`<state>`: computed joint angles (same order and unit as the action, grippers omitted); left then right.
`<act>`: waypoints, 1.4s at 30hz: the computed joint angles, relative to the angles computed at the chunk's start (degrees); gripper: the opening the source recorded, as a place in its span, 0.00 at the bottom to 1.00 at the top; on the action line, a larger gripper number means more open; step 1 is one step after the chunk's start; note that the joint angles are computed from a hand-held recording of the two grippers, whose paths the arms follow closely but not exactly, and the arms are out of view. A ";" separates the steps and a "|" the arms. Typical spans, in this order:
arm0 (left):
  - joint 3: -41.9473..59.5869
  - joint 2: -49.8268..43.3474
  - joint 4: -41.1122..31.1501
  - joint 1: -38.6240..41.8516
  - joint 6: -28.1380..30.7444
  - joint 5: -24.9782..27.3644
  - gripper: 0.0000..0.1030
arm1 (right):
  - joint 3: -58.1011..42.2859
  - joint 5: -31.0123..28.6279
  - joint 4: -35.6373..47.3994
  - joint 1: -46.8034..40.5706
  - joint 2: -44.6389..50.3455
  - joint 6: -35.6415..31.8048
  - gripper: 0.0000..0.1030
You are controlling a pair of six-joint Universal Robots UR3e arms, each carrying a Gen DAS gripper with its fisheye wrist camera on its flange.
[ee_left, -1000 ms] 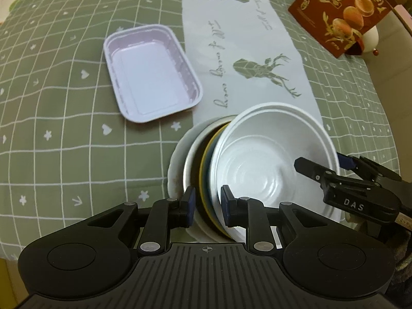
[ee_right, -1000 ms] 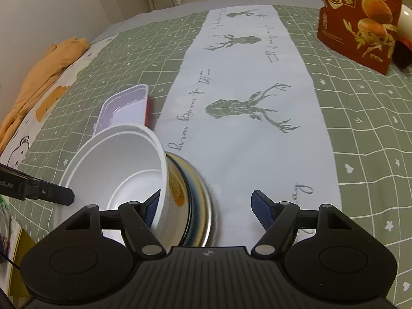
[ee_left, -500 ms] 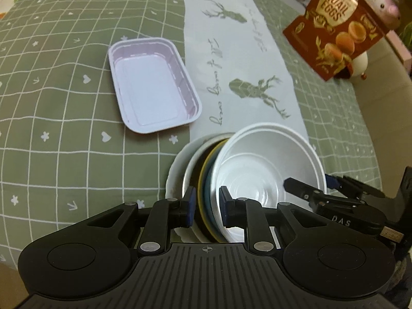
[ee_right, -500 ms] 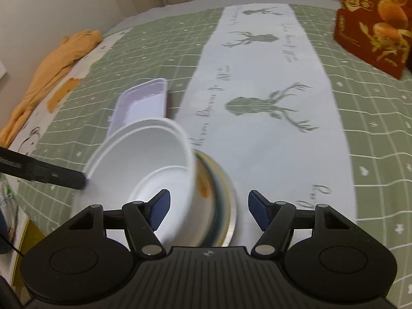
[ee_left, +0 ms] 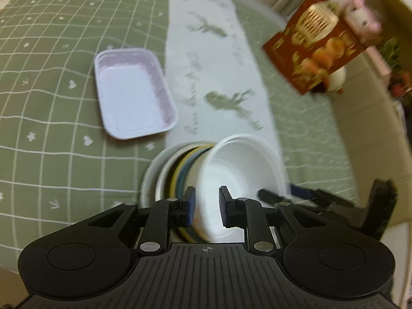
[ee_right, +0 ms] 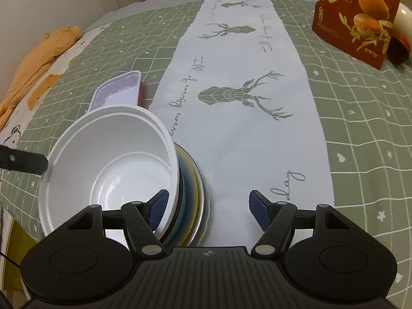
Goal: Organize plates and bowls
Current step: 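Move both tools to the lavender red-rimmed rectangular tray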
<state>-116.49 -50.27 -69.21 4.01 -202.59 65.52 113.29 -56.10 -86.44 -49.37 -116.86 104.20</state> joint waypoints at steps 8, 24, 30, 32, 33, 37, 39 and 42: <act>-2.57 -2.95 26.09 -18.67 -20.88 36.23 0.21 | -13.29 6.95 22.28 -6.59 -6.83 -13.69 0.68; -25.46 -18.42 56.38 6.09 -15.18 21.76 0.21 | -34.28 -13.54 -13.01 42.27 23.28 38.68 0.79; -22.80 -23.90 52.56 5.42 -14.16 20.32 0.22 | -46.64 -26.51 -17.60 56.88 42.87 54.05 0.79; -22.65 -24.87 52.15 5.77 -14.78 20.48 0.25 | -48.50 -30.29 -19.16 59.98 47.06 56.04 0.79; -22.88 -25.25 52.48 6.76 -14.62 19.58 0.26 | -49.30 -32.06 -20.02 61.33 48.76 56.64 0.79; -24.88 -24.03 51.53 10.41 -13.93 16.41 0.27 | -50.63 -34.81 -23.11 64.43 52.87 56.61 0.78; -25.40 -23.24 50.91 11.50 -13.37 15.01 0.27 | -53.36 -35.73 -21.55 65.43 55.15 57.84 0.71; -27.10 -21.11 50.14 14.16 -12.04 11.88 0.27 | -58.65 -36.65 -17.53 66.36 59.44 60.28 0.58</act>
